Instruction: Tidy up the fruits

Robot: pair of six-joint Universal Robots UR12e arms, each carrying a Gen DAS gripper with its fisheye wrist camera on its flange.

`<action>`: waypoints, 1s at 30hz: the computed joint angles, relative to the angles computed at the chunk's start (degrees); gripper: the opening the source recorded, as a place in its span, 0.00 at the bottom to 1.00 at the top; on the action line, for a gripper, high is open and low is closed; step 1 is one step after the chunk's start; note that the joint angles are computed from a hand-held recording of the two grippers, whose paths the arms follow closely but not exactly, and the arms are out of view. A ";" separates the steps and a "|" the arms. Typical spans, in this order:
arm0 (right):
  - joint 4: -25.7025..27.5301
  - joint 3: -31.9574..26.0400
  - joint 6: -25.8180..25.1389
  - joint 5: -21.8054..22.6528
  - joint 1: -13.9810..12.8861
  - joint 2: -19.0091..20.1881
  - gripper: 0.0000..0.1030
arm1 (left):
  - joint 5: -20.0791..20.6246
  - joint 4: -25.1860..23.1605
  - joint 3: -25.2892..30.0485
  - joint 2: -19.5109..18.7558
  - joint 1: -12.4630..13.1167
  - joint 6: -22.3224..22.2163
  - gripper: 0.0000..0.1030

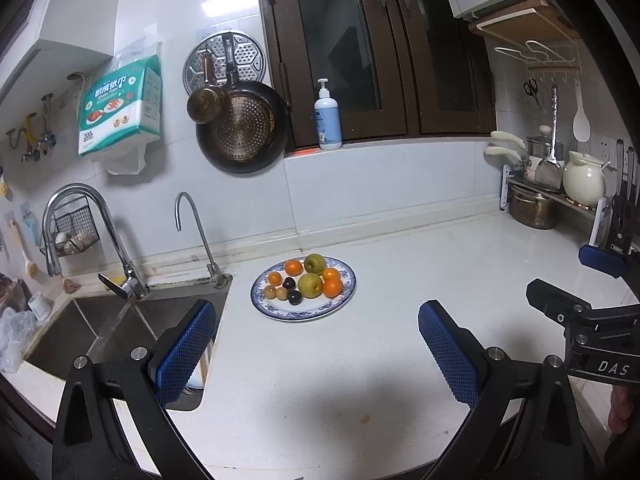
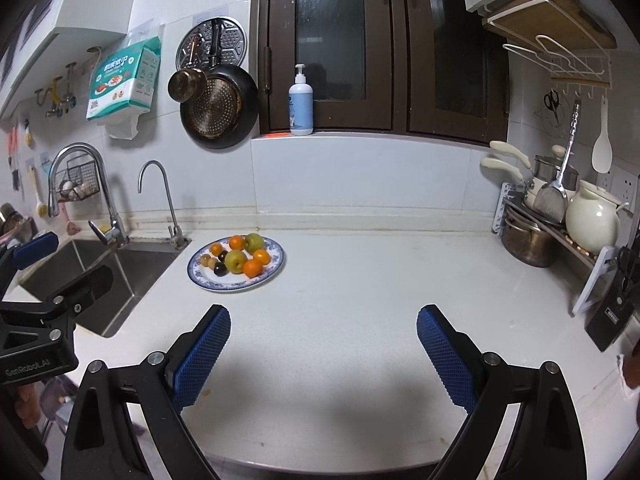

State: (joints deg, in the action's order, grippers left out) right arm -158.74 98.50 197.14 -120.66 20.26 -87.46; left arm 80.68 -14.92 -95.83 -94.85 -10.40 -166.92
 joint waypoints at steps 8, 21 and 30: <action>-0.47 0.47 0.34 0.00 -0.18 -0.45 0.92 | -2.75 -1.16 -0.22 0.41 0.31 0.89 1.00; -0.86 0.71 0.04 0.08 -0.15 -0.62 0.92 | -1.22 -0.65 -0.54 0.61 -0.05 0.13 1.00; -0.68 0.80 0.06 0.26 -0.34 -0.71 0.92 | -0.84 -0.69 -0.46 0.50 -0.16 0.22 1.00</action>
State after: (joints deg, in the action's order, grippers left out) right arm -159.42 99.30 197.19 -120.40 19.92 -88.17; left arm 79.84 -15.61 -96.30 -94.35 -10.55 -166.70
